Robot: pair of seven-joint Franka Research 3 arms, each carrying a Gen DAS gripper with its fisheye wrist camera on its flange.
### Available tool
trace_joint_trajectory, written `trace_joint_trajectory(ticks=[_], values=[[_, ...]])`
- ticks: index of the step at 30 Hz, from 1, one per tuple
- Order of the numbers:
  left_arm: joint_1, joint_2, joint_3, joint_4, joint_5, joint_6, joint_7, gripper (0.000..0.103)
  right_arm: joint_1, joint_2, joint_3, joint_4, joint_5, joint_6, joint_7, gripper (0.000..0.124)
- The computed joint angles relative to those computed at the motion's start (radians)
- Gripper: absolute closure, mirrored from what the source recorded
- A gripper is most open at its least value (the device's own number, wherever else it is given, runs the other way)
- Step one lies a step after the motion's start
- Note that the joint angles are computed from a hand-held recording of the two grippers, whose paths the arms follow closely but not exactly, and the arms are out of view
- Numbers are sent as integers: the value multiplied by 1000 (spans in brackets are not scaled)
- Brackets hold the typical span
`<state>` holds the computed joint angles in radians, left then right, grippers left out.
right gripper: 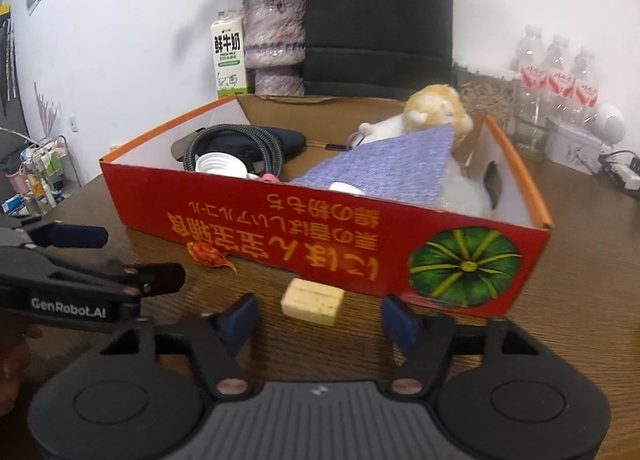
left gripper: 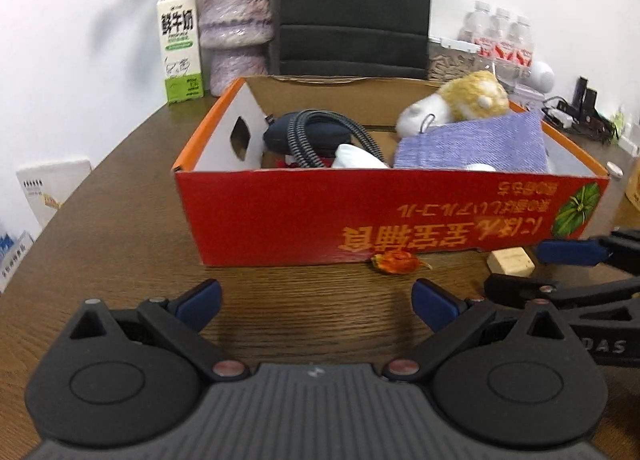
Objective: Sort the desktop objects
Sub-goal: 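Grasp the wooden block with the right gripper while the left grasps the orange candy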
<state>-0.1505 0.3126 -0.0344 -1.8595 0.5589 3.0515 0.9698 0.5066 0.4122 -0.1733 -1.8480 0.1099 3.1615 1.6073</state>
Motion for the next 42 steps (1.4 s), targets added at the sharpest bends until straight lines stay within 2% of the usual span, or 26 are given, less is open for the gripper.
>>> trace_joint_trajectory(ticks=[1,2,3,5,12,18,20,23,25,29,32,35,36,38,39,42], values=[[10,2,-10,2,-14,-1,9,0,13,5,-13,5,-4,2,5,64],[12,4,-11,5,-19,-3,11,0,11,10,-9,13,-4,0,3,71],[10,3,-8,4,-19,-4,9,0,13,13,-10,15,-5,4,2,84],[25,6,-25,4,-38,-2,29,0,29,15,-27,15,-9,10,4,93],[13,8,-20,6,-45,15,44,0,-21,-1,33,-8,25,44,-45,93],[-39,41,8,67,-20,-15,11,0,-5,-26,11,-53,70,90,-80,93],[-75,57,36,97,12,-43,-34,2,6,-32,-5,-66,90,99,-89,93],[-97,81,44,135,47,-81,-78,9,14,-45,-23,-89,119,115,-106,93],[-97,91,35,152,57,-97,-89,17,12,-52,-26,-101,139,123,-120,93],[-114,98,41,171,97,-132,-134,21,-28,-61,11,-116,174,141,-150,93],[-128,90,55,166,142,-140,-187,32,-63,-61,51,-117,193,149,-173,93],[-123,78,49,156,170,-142,-218,51,-63,-62,57,-120,209,156,-196,93],[-115,75,40,151,169,-139,-217,61,-62,-61,58,-120,214,156,-202,93],[-77,66,1,133,130,-119,-179,63,-54,-63,53,-123,226,157,-212,93],[-73,61,-2,123,124,-105,-177,72,-54,-64,54,-123,231,157,-216,93],[-52,50,-21,98,88,-77,-148,75,-80,-65,86,-125,234,167,-231,93]])
